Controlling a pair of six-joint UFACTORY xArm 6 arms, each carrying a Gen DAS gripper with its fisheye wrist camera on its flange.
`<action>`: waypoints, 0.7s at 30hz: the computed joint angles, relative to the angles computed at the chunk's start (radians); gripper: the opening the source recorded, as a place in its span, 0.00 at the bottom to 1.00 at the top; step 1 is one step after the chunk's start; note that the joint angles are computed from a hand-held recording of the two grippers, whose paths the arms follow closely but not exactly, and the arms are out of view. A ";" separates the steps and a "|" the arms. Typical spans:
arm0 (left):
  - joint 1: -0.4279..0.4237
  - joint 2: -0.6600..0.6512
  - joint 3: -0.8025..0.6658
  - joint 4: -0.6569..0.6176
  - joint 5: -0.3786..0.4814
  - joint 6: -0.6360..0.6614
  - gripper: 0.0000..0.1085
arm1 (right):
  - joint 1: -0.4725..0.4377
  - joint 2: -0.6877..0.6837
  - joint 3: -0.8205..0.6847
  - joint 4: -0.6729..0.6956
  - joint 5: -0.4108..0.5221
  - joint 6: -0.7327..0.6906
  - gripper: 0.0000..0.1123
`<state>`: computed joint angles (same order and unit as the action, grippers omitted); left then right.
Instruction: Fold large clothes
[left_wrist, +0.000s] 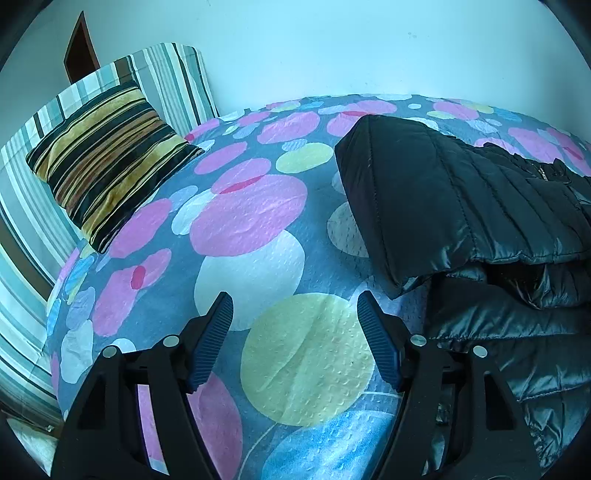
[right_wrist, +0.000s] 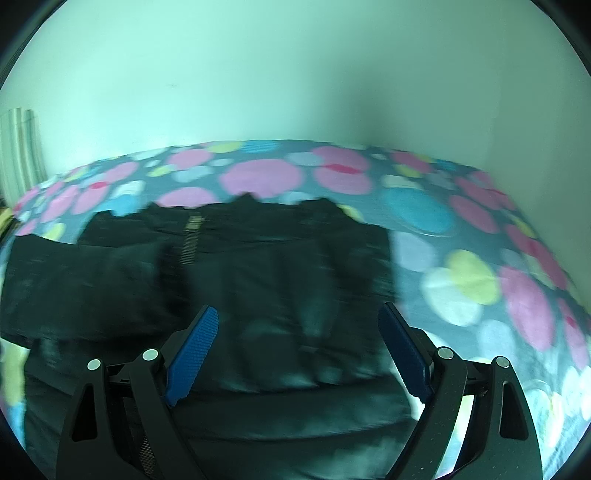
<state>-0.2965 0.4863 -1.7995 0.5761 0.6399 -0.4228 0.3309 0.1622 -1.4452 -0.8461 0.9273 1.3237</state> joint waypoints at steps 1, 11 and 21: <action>0.000 0.004 -0.004 -0.001 0.002 0.001 0.65 | -0.002 0.029 -0.033 0.018 -0.018 -0.023 0.77; 0.008 0.055 -0.057 -0.013 0.013 0.013 0.67 | -0.029 0.354 -0.407 0.279 -0.083 -0.282 0.72; 0.007 0.083 -0.095 -0.050 0.015 0.029 0.70 | -0.049 0.299 -0.311 0.354 -0.234 -0.299 0.11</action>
<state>-0.2893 0.5698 -1.8947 0.5262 0.6553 -0.3943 0.2822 0.4617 -1.7563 -0.4922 0.6937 1.0244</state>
